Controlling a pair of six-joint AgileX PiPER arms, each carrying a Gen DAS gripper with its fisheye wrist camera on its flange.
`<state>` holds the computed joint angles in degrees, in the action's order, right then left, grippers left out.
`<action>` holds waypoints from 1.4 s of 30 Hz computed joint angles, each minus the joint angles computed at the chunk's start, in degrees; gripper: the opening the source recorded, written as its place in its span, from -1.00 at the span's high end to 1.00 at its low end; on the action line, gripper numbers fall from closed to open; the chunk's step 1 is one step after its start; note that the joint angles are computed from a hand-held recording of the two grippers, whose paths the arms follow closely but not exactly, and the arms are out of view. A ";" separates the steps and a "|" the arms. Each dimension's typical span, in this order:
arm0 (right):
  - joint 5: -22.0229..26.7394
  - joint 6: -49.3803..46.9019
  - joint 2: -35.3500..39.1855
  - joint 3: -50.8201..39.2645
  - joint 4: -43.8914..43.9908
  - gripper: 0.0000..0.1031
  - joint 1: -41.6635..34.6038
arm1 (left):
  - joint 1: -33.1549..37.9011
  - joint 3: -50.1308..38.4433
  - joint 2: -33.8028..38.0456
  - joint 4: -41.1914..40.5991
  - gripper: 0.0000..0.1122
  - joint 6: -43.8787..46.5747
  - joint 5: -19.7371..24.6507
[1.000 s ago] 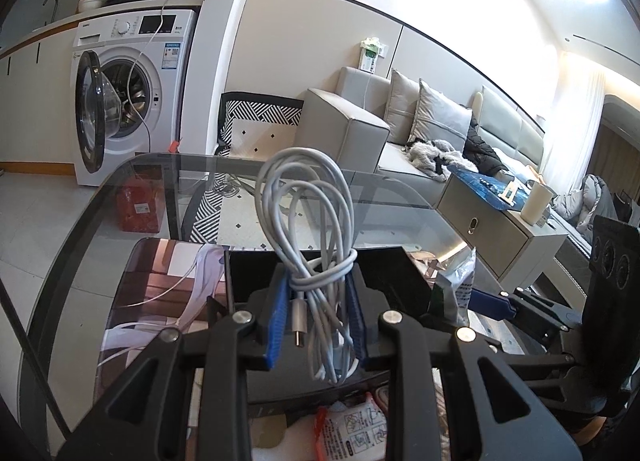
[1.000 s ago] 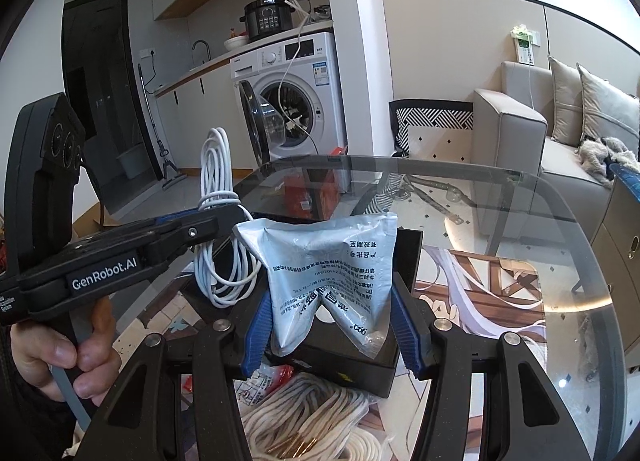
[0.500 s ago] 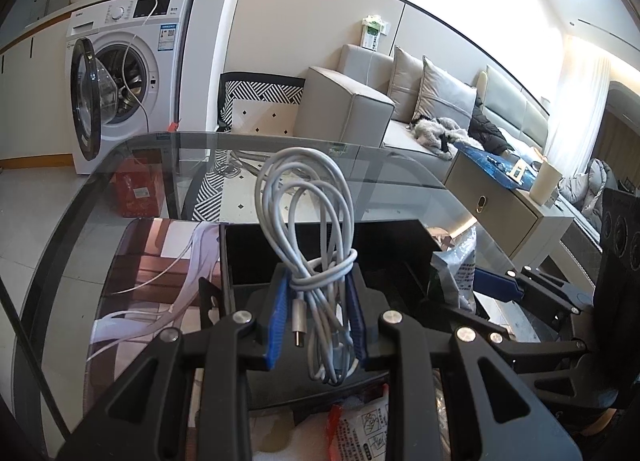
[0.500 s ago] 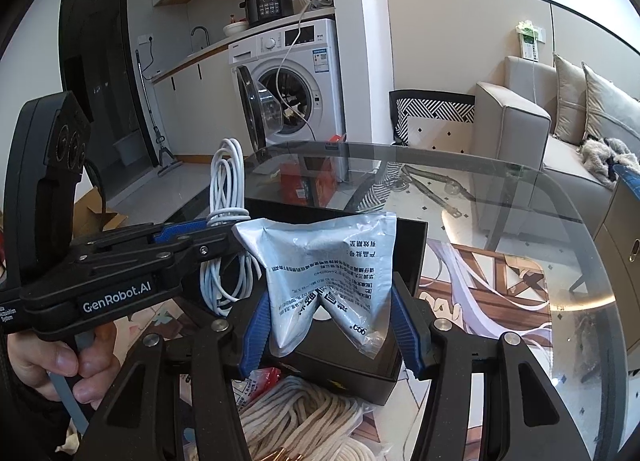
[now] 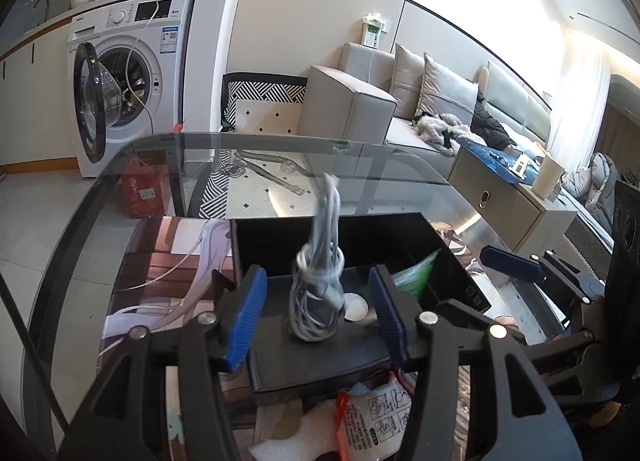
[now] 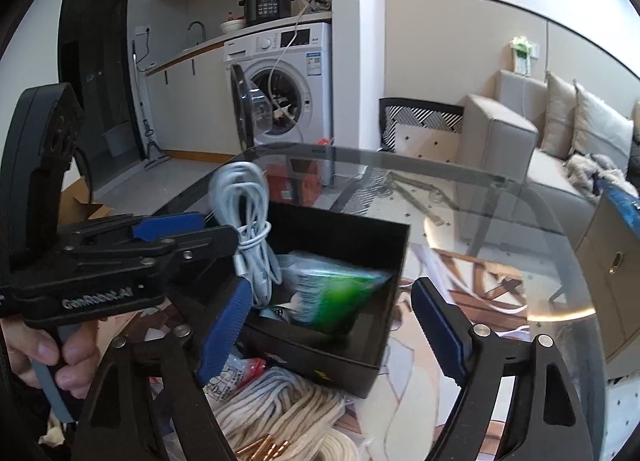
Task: Organize soft objects
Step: 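Withdraw the left gripper from the box toward the green medicine packet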
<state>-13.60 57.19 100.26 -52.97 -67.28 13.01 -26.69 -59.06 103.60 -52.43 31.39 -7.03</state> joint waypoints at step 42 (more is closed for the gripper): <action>-7.10 -20.81 -17.46 26.94 19.52 -0.99 -4.91 | -8.74 26.64 -15.72 1.57 -0.84 -5.65 -14.45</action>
<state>-20.71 36.39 82.80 -26.02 -47.76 8.10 -35.43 -32.42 87.88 -50.86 25.74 -21.48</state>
